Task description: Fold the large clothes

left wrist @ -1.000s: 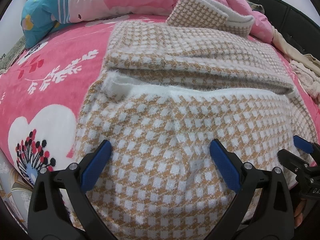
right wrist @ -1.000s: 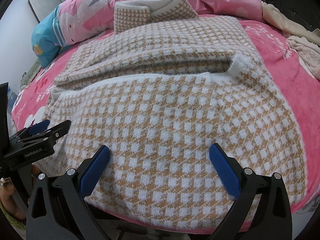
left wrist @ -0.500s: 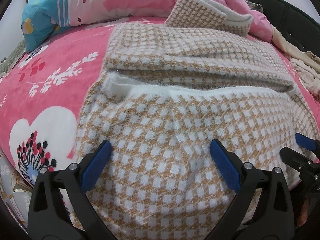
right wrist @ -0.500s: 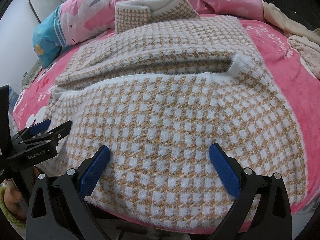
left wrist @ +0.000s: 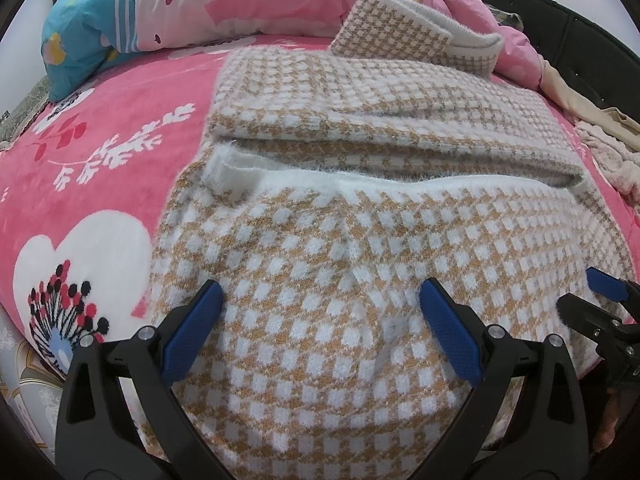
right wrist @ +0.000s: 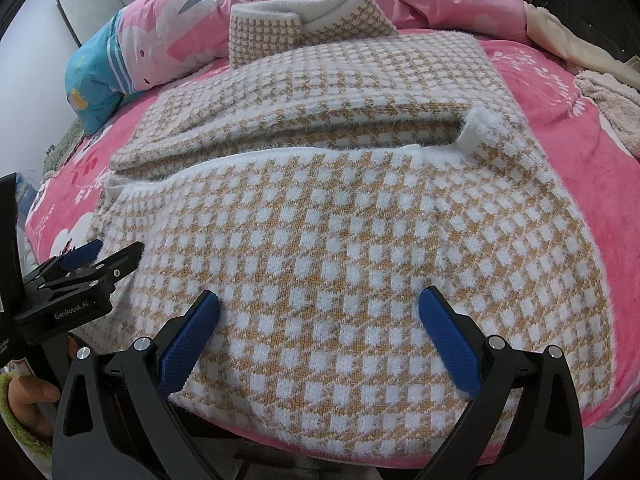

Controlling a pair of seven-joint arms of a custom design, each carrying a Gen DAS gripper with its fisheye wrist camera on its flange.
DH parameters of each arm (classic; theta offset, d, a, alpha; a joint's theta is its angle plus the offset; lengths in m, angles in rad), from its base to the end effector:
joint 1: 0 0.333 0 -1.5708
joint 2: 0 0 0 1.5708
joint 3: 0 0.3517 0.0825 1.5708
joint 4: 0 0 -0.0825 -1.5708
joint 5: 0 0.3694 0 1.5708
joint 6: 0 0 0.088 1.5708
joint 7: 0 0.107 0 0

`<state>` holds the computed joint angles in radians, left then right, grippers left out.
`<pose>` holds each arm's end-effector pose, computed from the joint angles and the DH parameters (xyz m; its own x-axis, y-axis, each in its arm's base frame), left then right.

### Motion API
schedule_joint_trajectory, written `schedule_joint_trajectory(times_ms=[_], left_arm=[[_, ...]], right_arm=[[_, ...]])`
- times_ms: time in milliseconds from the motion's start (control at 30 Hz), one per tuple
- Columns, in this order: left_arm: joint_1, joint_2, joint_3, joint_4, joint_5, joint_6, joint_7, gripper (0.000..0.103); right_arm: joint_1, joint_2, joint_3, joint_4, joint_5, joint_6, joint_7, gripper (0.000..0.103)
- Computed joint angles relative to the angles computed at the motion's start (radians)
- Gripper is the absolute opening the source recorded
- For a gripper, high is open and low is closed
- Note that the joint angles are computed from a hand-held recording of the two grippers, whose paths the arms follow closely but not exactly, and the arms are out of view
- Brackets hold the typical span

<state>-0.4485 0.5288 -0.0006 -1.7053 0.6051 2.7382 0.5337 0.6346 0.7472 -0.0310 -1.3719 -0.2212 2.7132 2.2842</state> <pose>0.6345 -0.3303 0.3760 0.0635 -0.9950 0.0773 -0.8188 -0.0962 -0.5660 0.6418 0.4609 0.3727 0.1343 -0.9717 -0.1941 -0.8405 -0.0079 -0.5418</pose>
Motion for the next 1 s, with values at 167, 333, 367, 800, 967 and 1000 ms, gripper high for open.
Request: schedule_joint_trajectory(times_ms=[167, 333, 367, 800, 967, 1000], left_arm=[[0.005, -0.001, -0.003, -0.001, -0.007, 0.001, 0.013, 0.095], [0.012, 0.003, -0.010, 0.006, -0.020, -0.002, 0.033, 0.095], [0.014, 0.004, -0.013, 0.008, -0.025, -0.003, 0.041, 0.095], [0.006, -0.020, 0.017, 0.014, -0.026, 0.041, 0.054, 0.095], [0.024, -0.038, 0.028, 0.037, 0.014, 0.106, 0.056, 0.095], [0.042, -0.036, 0.019, 0.051, 0.003, 0.128, 0.075, 0.095]], right_arm=[[0.001, 0.000, -0.001, -0.001, -0.001, 0.002, -0.001, 0.097], [0.001, 0.001, -0.002, -0.001, -0.001, 0.005, 0.000, 0.097], [0.001, 0.002, -0.002, 0.000, -0.001, 0.004, 0.001, 0.097], [-0.124, -0.027, 0.127, -0.015, 0.176, 0.047, -0.176, 0.097], [-0.147, -0.036, 0.145, 0.020, 0.199, 0.077, -0.269, 0.097], [-0.160, -0.028, 0.157, 0.043, 0.213, 0.079, -0.296, 0.097]])
